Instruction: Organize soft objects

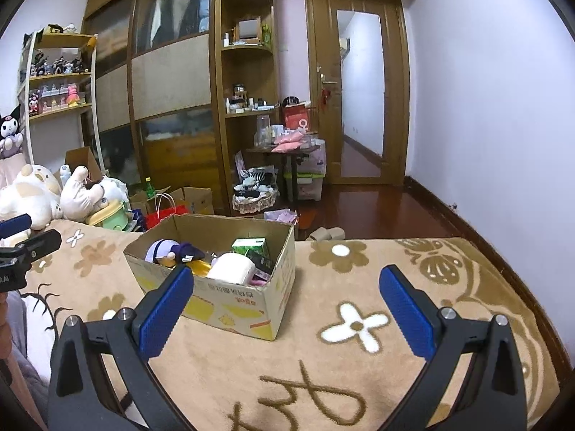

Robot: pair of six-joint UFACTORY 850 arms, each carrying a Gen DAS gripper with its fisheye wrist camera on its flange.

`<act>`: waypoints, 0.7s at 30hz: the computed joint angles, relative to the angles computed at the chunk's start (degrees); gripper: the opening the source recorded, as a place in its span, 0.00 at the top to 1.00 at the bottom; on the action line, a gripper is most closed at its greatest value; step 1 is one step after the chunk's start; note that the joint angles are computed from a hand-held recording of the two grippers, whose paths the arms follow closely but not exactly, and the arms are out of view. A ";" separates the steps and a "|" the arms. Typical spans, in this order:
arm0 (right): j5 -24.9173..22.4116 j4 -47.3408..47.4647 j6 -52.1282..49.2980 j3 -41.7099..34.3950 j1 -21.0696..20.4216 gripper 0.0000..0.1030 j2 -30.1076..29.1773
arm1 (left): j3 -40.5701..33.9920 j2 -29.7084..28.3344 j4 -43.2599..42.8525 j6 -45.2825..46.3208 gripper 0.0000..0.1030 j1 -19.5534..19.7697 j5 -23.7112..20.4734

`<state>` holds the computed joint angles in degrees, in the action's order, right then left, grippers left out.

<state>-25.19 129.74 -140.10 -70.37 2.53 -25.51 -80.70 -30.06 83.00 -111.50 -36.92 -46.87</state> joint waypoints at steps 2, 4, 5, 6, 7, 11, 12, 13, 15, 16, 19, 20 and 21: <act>0.37 0.54 -0.63 -0.09 0.12 0.00 -0.22 | -0.34 -0.50 -0.07 0.19 0.01 0.13 0.19; 0.51 0.88 -1.32 -0.12 0.18 0.00 -0.38 | -0.77 -0.99 -0.31 0.49 0.01 0.29 0.43; 0.62 0.94 -1.49 -0.14 0.20 0.00 -0.45 | -0.79 -1.18 -0.36 0.42 0.01 0.24 0.27; 0.77 1.20 -1.74 -0.18 0.28 0.00 -0.49 | -1.13 -1.52 -0.91 0.98 0.01 0.30 0.14; 0.83 1.33 -1.84 -0.17 0.31 0.00 -0.53 | -1.32 -1.78 -1.46 1.48 0.01 0.31 0.11; 1.13 2.79 -3.25 -0.08 0.49 0.00 -0.64 | -1.43 -2.15 -2.09 1.64 0.01 0.38 0.48; 1.20 1.92 -2.23 -0.20 0.47 0.00 -0.69 | -1.45 -2.21 -1.85 1.35 0.01 0.42 0.53; 1.27 1.81 -1.99 -0.16 0.48 0.00 -0.70 | -1.36 -2.16 -1.75 1.20 0.01 0.37 0.42; 1.27 1.94 -2.18 -0.18 0.51 0.00 -0.76 | -1.18 -2.24 -1.05 0.38 0.01 0.35 0.54; 1.14 1.64 -2.00 -0.19 0.51 0.00 -0.79 | -1.18 -2.34 -0.91 0.32 0.01 0.31 0.50; 0.83 1.54 -2.16 -0.36 0.47 0.00 -1.00 | -1.27 -2.56 -0.56 0.30 0.01 0.08 0.19; 0.75 1.46 -2.15 -0.37 0.47 0.00 -1.05 | -1.24 -2.56 -0.42 0.20 0.01 0.05 0.12; 0.77 1.59 -2.33 -0.34 0.51 0.00 -1.00 | -1.30 -2.62 -0.37 0.13 0.01 0.03 0.01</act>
<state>-24.42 131.33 -142.43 -70.71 3.04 -26.50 -81.99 -32.68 82.63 -111.38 -36.90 -46.86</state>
